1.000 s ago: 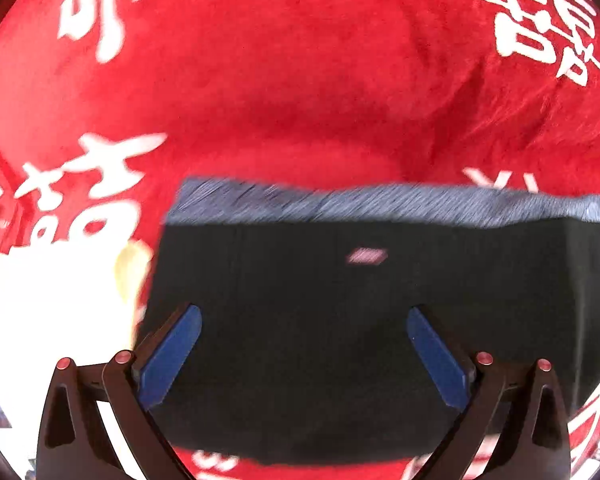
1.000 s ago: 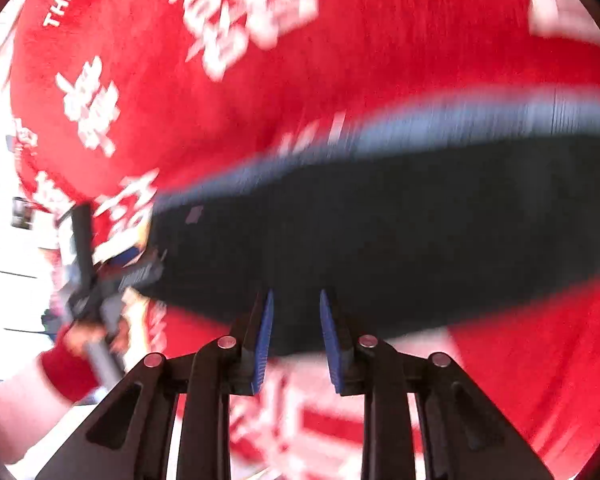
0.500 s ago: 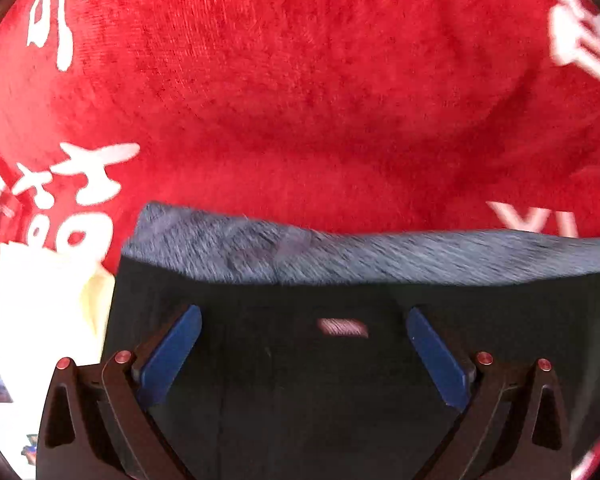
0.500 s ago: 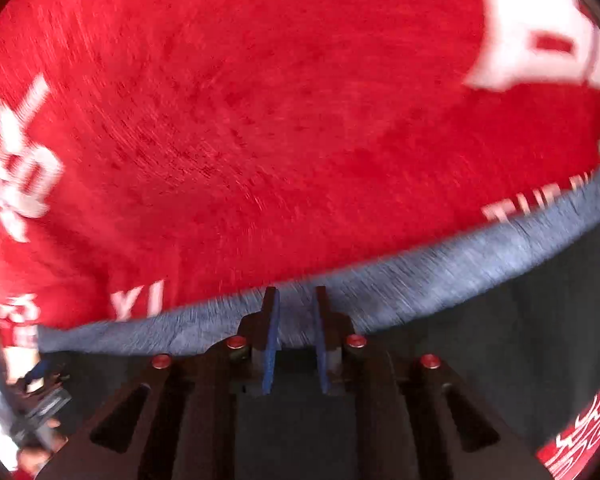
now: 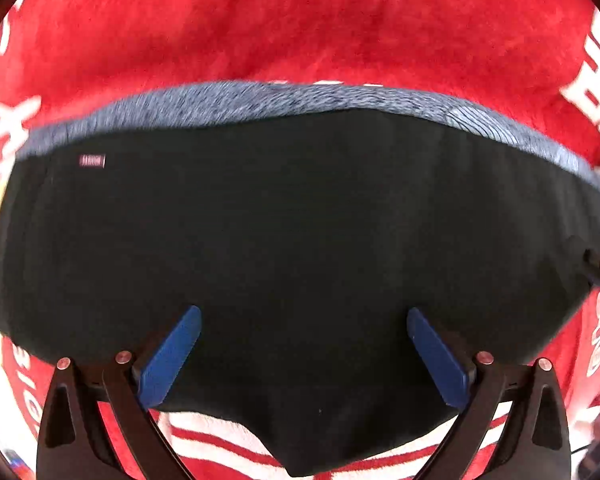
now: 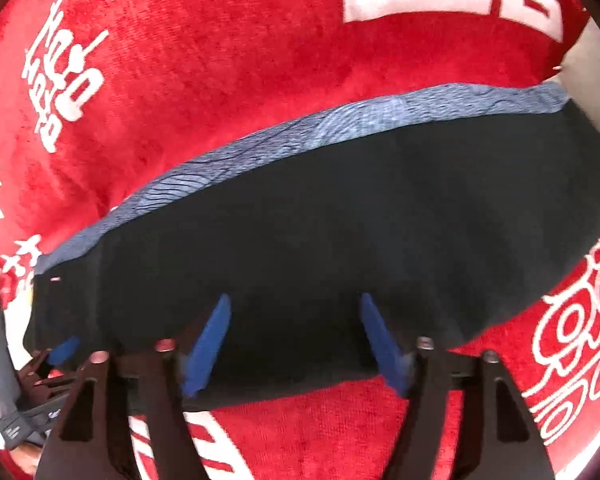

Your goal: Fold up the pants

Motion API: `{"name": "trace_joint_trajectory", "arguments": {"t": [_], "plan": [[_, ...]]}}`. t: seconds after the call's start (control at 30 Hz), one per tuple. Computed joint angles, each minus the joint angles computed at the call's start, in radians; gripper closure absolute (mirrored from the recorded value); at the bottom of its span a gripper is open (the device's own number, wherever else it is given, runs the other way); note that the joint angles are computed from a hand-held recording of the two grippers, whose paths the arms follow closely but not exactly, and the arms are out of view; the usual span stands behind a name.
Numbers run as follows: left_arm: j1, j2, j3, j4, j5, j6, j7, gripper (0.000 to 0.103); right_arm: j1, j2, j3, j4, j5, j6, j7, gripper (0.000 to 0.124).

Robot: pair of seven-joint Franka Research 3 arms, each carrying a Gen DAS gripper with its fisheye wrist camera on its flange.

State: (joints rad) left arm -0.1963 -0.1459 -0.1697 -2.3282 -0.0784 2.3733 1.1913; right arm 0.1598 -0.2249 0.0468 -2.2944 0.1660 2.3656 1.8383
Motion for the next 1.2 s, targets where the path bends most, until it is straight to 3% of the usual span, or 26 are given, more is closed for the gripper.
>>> {"name": "trace_joint_trajectory", "arguments": {"t": [0.07,0.2,0.33,0.5,0.63,0.7,0.87,1.0,1.03,1.13,1.2], "plan": [[0.003,0.003,0.003,0.006,-0.013,-0.018,-0.007,0.0,0.009,0.019,-0.003,0.012,0.032,0.015,-0.016,0.042],[0.003,0.009,-0.021,0.032,0.092,-0.048,-0.046,0.0,0.016,0.017,-0.03,0.016,0.117,0.019,-0.087,0.042],[-0.018,0.038,-0.048,0.133,0.162,-0.17,-0.114,0.0,0.009,-0.057,-0.092,-0.029,0.332,-0.027,-0.207,0.041],[-0.064,0.064,-0.077,0.212,0.177,-0.16,-0.121,0.0,-0.114,-0.119,-0.065,-0.035,0.138,-0.043,-0.081,0.046],[-0.109,0.192,-0.107,0.349,0.216,-0.16,-0.162,0.0,-0.2,-0.099,-0.098,-0.009,0.059,-0.067,0.012,0.066],[-0.131,0.274,-0.113,0.446,0.232,-0.16,-0.199,0.0,-0.223,-0.076,-0.107,0.016,0.024,-0.061,0.019,0.071],[-0.215,0.491,-0.098,0.723,0.362,-0.185,-0.304,0.0,-0.231,0.013,-0.135,0.116,0.015,-0.04,-0.075,0.071],[-0.274,0.672,-0.071,0.962,0.402,-0.321,-0.34,0.0,-0.222,0.122,-0.151,0.219,0.072,-0.057,-0.192,0.075],[-0.28,0.699,-0.066,0.989,0.393,-0.342,-0.34,0.0,-0.219,0.158,-0.152,0.251,0.094,-0.069,-0.225,0.075],[-0.279,0.679,-0.059,0.94,0.399,-0.281,-0.37,0.0,-0.217,0.246,-0.147,0.306,0.079,-0.085,-0.266,0.078],[-0.272,0.629,-0.063,0.859,0.411,-0.236,-0.368,0.0,-0.213,0.261,-0.145,0.302,0.019,-0.011,-0.253,0.078]]}}
